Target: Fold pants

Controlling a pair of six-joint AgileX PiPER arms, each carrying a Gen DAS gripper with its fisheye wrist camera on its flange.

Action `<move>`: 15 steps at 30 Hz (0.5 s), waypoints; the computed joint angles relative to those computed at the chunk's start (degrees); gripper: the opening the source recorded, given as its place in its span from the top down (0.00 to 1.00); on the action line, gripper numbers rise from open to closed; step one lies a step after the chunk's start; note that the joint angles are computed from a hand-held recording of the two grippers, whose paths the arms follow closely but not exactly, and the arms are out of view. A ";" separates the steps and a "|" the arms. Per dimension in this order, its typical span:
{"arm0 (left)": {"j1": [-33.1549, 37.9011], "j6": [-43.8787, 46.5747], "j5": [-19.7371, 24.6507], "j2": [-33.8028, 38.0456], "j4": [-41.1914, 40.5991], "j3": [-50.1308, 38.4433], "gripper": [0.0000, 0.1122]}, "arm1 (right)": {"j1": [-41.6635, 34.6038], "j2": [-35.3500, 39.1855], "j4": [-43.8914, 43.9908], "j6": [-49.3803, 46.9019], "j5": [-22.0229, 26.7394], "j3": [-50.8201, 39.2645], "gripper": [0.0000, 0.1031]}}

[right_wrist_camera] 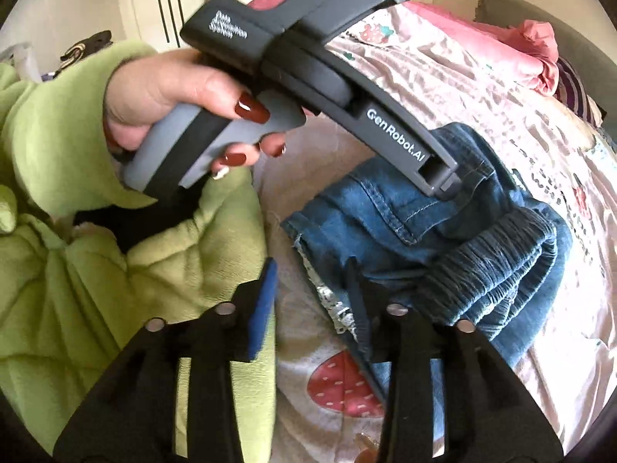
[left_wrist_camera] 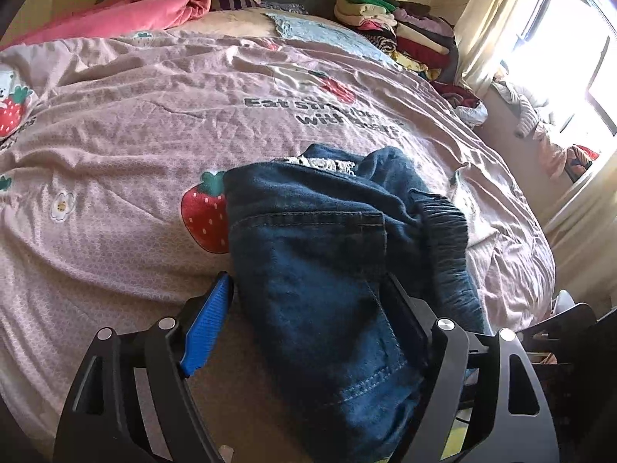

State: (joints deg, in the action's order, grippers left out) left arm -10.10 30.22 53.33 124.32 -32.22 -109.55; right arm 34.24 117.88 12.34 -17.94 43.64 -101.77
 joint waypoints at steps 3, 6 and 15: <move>0.23 0.08 -0.63 -1.17 -0.17 1.33 0.31 | 0.60 -2.22 -0.67 1.14 -1.02 2.01 0.64; 0.47 0.37 -1.28 -2.11 -0.47 2.49 0.31 | 1.31 -4.05 -3.58 3.94 -2.72 3.68 0.53; 1.10 1.99 -4.48 -6.02 -1.02 8.12 0.12 | 1.28 -4.53 -10.32 11.87 -3.86 3.68 0.43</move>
State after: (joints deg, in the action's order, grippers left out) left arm -9.00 32.21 48.84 118.30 -33.24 -101.43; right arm 35.52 113.35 2.02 -6.08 39.78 -98.09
